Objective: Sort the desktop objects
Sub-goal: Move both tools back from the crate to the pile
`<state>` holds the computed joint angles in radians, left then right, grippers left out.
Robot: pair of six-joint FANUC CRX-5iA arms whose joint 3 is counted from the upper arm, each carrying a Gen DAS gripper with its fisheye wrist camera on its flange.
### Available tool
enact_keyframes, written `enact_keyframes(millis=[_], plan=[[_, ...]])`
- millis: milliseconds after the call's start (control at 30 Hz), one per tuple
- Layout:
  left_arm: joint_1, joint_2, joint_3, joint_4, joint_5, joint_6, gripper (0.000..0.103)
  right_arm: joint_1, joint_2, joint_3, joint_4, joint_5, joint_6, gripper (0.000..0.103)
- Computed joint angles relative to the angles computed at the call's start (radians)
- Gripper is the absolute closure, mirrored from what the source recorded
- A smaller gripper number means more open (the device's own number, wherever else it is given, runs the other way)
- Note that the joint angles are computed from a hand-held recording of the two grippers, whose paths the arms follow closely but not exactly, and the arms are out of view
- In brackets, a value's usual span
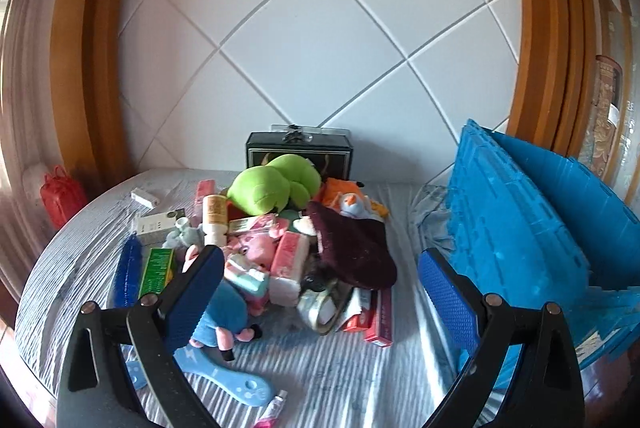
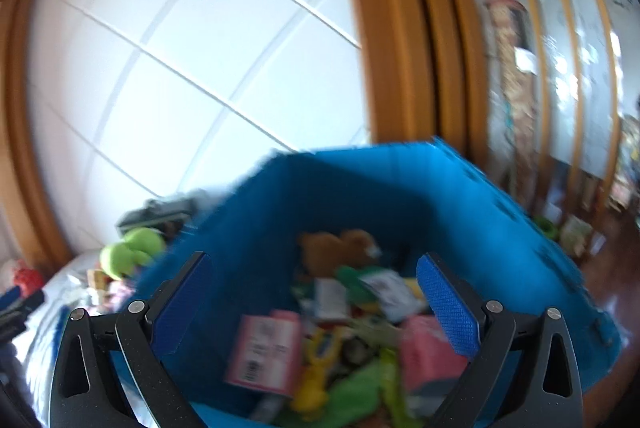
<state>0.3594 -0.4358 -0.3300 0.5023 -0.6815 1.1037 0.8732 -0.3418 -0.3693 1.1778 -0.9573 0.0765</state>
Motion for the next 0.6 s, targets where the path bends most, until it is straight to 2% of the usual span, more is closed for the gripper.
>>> enact_keyframes(millis=[67, 233, 400, 600], plan=[[0.078, 0.011, -0.017, 0.064, -0.025, -0.066, 0.004, 0.024, 0.042, 0.027, 0.031, 0.026, -0.009, 0.000], [0.240, 0.066, -0.017, 0.133, -0.066, -0.185, 0.004, 0.084, 0.191, 0.153, 0.031, 0.032, 0.000, 0.000], [0.364, 0.177, 0.032, 0.133, -0.108, -0.245, 0.004, 0.129, 0.333, 0.270, 0.042, 0.054, -0.009, 0.000], [0.439, 0.331, 0.113, 0.081, -0.151, -0.273, 0.004, 0.171, 0.493, 0.411, -0.028, 0.056, 0.051, 0.000]])
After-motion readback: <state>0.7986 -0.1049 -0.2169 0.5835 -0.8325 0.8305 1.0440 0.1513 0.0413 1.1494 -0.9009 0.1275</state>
